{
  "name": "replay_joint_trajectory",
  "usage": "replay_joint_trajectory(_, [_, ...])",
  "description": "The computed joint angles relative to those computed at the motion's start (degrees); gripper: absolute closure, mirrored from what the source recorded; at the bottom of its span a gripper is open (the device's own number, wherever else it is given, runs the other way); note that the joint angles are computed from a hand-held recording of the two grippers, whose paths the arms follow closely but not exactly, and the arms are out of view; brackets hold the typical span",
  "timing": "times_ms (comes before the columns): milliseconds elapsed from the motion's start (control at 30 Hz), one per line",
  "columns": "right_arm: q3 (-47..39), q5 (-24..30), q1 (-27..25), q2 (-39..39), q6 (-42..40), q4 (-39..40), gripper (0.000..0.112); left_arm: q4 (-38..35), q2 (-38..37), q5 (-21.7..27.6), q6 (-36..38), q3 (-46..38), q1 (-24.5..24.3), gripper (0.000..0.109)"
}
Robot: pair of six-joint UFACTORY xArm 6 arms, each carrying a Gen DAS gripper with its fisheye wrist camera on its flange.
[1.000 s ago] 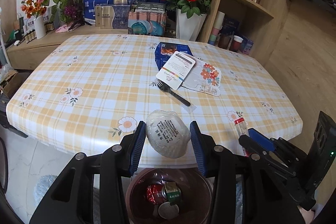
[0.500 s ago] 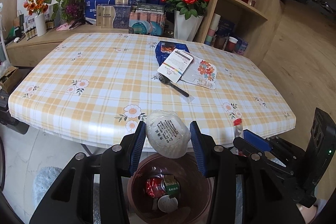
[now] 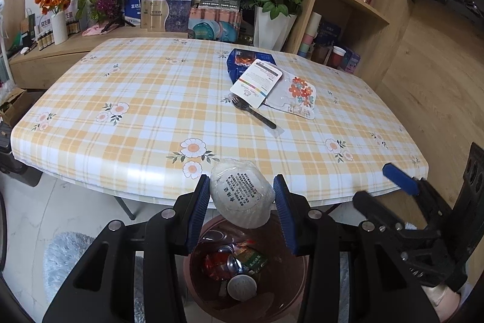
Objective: Collect trash
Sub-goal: 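Drop the red tube into the bin with the right gripper while the left carries the white container, then open the left gripper over the bin to drop the white round container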
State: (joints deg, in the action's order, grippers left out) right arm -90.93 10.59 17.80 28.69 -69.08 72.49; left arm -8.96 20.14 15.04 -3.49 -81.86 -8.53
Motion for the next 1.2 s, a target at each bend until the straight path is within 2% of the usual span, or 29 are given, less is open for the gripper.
replay_joint_trajectory(100, [-0.62,-0.13,-0.57,0.57,1.49,-1.03,0.015,-0.45,1.06,1.62,0.51,-1.19,-0.18,0.066])
replay_joint_trajectory(267, [-2.03,-0.35,-1.55,1.99,9.34,-8.21,0.015,-1.81,2.41,3.53,1.54,-2.51,-0.45,0.066])
replay_joint_trajectory(533, [-2.78,-1.24,-2.02,1.86,8.48,-7.6,0.015,-1.75,2.86,5.13,1.2,-2.31,-0.66,0.066])
replay_joint_trajectory(767, [-2.4,-1.76,-2.31,1.74,10.99,-9.71,0.015,-2.91,2.42,5.92,1.68,-1.58,-0.77,0.065])
replay_joint_trajectory(833, [-2.35,-1.9,-2.29,1.68,11.23,-10.1,0.015,-4.84,2.19,5.54,3.36,-1.27,-0.82,0.055])
replay_joint_trajectory(867, [-2.33,-1.83,-2.32,1.67,11.3,-10.21,0.015,-4.5,1.94,4.63,3.35,-0.87,-0.89,0.045])
replay_joint_trajectory(900, [-2.32,-1.9,-2.32,1.7,11.73,-10.83,0.015,-3.53,1.7,3.85,2.73,-0.57,-0.95,0.04])
replay_joint_trajectory(1100, [-2.66,-2.06,-2.45,2.04,14.33,-14.18,0.015,1.61,1.87,1.45,-0.61,-1.35,-0.55,0.024])
replay_joint_trajectory(1200, [-3.35,-2.91,-2.45,2.65,15.99,-17.23,0.015,6.49,2.68,0.73,-5.42,-2.9,0.6,0.018])
